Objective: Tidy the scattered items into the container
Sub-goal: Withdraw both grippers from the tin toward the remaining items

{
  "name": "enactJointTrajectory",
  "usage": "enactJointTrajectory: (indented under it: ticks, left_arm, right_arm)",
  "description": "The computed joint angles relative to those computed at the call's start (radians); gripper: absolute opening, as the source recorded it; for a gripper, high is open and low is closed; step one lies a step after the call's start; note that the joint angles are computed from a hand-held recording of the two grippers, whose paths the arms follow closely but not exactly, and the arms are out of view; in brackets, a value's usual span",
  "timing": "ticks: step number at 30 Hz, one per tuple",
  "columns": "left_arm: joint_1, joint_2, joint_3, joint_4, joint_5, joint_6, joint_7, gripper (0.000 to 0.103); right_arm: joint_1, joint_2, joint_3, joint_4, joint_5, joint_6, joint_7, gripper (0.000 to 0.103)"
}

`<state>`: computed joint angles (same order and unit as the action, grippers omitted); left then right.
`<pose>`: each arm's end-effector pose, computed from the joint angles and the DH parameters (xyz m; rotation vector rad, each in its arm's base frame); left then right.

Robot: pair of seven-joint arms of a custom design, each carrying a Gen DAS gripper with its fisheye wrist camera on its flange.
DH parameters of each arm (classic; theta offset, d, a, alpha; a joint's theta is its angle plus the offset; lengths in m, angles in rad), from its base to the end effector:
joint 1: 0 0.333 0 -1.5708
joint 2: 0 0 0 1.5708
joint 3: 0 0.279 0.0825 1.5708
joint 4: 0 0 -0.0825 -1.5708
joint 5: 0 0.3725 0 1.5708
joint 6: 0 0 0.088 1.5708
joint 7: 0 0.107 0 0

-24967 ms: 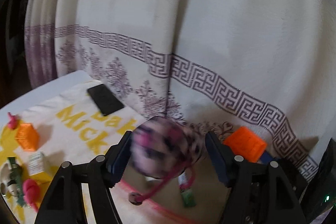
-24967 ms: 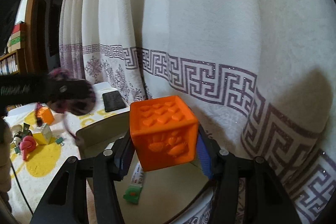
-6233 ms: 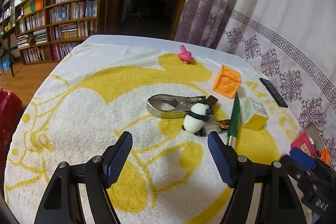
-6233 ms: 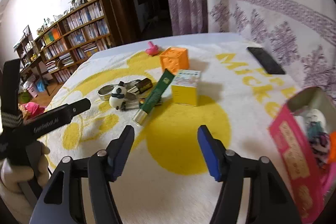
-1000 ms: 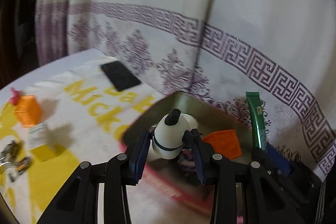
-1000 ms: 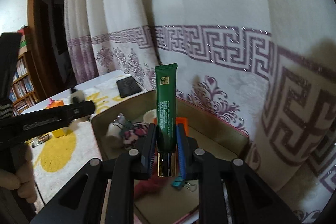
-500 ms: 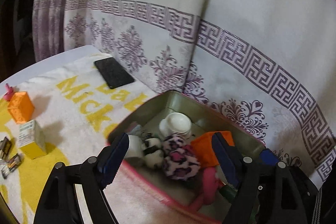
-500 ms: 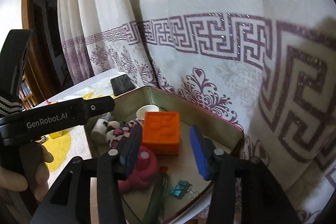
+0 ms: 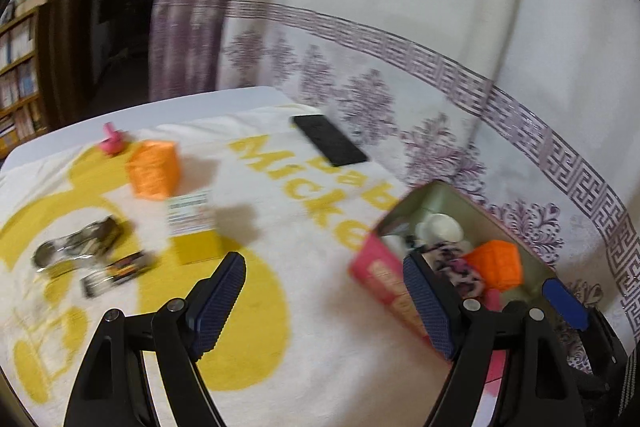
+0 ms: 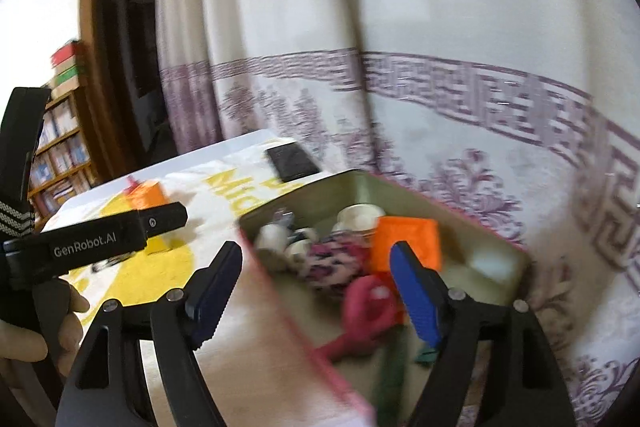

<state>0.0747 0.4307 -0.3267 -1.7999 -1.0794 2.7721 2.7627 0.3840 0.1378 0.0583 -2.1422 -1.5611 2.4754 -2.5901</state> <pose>0.6451 -0.1074 0.3325 -1.4399 2.2762 -1.2225 0.5063 0.2429 0.3280 -1.2468 1.9598 -1.0426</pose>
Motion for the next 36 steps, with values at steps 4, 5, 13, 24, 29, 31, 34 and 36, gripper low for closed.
enactJointTrajectory:
  ticks: [4, 5, 13, 24, 29, 31, 34, 36]
  left_arm:
    - [0.042, -0.004, 0.011, -0.009, -0.044, 0.014, 0.028, 0.083]
    - [0.049, -0.004, 0.016, -0.009, -0.049, 0.014, 0.030, 0.083]
    - [0.101, 0.029, 0.054, 0.023, -0.055, 0.029, -0.004, 0.083]
    - [0.160, 0.111, 0.061, 0.095, 0.016, 0.086, -0.112, 0.083]
    - [0.194, 0.143, 0.040, 0.111, 0.044, 0.131, -0.140, 0.083]
    - [0.199, 0.161, 0.043, 0.125, 0.068, 0.147, -0.174, 0.083]
    - [0.194, 0.189, 0.064, 0.148, 0.134, 0.141, -0.274, 0.083]
    - [0.188, 0.206, 0.076, 0.159, 0.182, 0.140, -0.338, 0.083]
  right_arm:
    - [0.013, 0.087, 0.002, 0.093, 0.033, 0.056, -0.077, 0.080]
    - [0.020, 0.102, -0.001, 0.108, 0.042, 0.068, -0.096, 0.080]
    - [0.090, 0.219, -0.039, 0.255, 0.083, 0.134, -0.229, 0.080]
    - [0.122, 0.339, -0.096, 0.392, 0.262, 0.275, -0.396, 0.080]
    - [0.122, 0.396, -0.122, 0.449, 0.387, 0.339, -0.492, 0.080]
    - [0.120, 0.417, -0.132, 0.466, 0.433, 0.372, -0.522, 0.080]
    - [0.075, 0.462, -0.103, 0.493, 0.555, 0.444, -0.635, 0.080]
    - [0.040, 0.493, -0.067, 0.515, 0.644, 0.467, -0.731, 0.080]
